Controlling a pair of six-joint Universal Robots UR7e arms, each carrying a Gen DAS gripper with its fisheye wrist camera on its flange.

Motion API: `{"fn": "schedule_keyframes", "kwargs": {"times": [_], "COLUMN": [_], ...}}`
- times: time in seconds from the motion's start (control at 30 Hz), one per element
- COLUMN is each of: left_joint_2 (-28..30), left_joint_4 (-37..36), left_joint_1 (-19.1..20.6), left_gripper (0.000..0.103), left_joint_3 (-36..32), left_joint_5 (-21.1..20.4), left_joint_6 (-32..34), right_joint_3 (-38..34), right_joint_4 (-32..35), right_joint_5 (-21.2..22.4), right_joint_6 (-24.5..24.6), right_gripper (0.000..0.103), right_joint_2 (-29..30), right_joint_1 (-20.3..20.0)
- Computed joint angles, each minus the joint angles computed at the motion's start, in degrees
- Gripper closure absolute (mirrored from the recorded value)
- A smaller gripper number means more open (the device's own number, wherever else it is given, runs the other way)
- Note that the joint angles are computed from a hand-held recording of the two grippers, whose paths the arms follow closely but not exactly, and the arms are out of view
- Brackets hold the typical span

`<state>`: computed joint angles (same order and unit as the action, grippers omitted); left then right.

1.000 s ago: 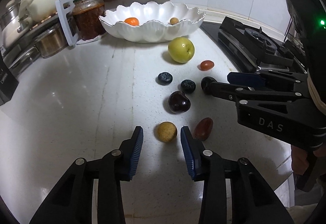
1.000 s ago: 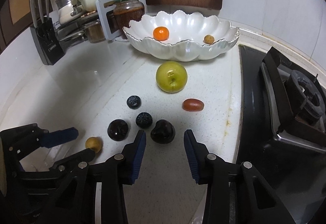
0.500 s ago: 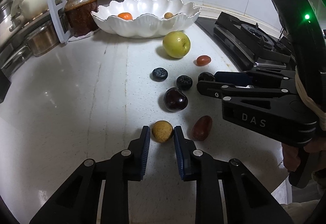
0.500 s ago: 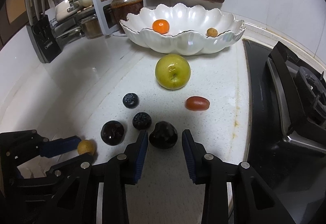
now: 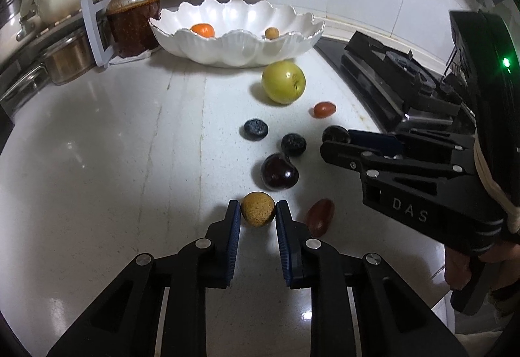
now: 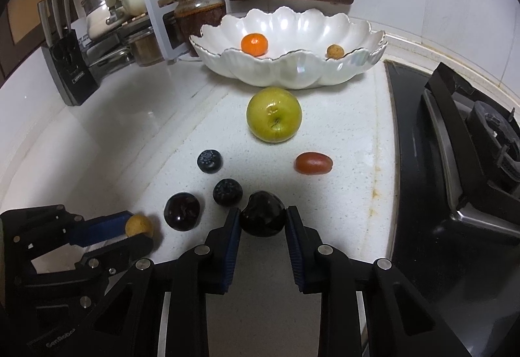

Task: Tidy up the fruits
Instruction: 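Close the left gripper on the small tan fruit while the right grips a dark plum, then carry the tan fruit and dark plum with both grippers over the white bowl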

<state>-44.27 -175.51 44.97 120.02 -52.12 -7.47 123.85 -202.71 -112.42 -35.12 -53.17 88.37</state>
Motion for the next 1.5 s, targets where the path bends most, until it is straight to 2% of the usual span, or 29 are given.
{"fn": "schedule_keyframes", "kwargs": {"times": [0.73,1.1,1.5], "left_joint_2": [-2.36,-2.23,-0.85], "left_joint_4": [-8.56,-14.36,-20.25], "left_joint_1": [-2.93,-4.07,-4.18], "left_gripper": [0.08,0.08,0.08], "left_joint_3": [-0.45,-2.32,-6.18], "left_joint_5": [2.12,3.47,5.05], "left_joint_6": [2.85,7.89,14.42], "right_joint_3": [2.27,1.44,-2.18], "right_joint_4": [-6.69,-10.25,-14.19], "right_joint_5": [1.65,2.48,3.55], "right_joint_6": [-0.03,-0.36,-3.05], "right_gripper": [0.074,0.074,0.074], "right_joint_2": [-3.8,-4.64,-3.97], "right_joint_1": [3.36,5.27,7.27]}}
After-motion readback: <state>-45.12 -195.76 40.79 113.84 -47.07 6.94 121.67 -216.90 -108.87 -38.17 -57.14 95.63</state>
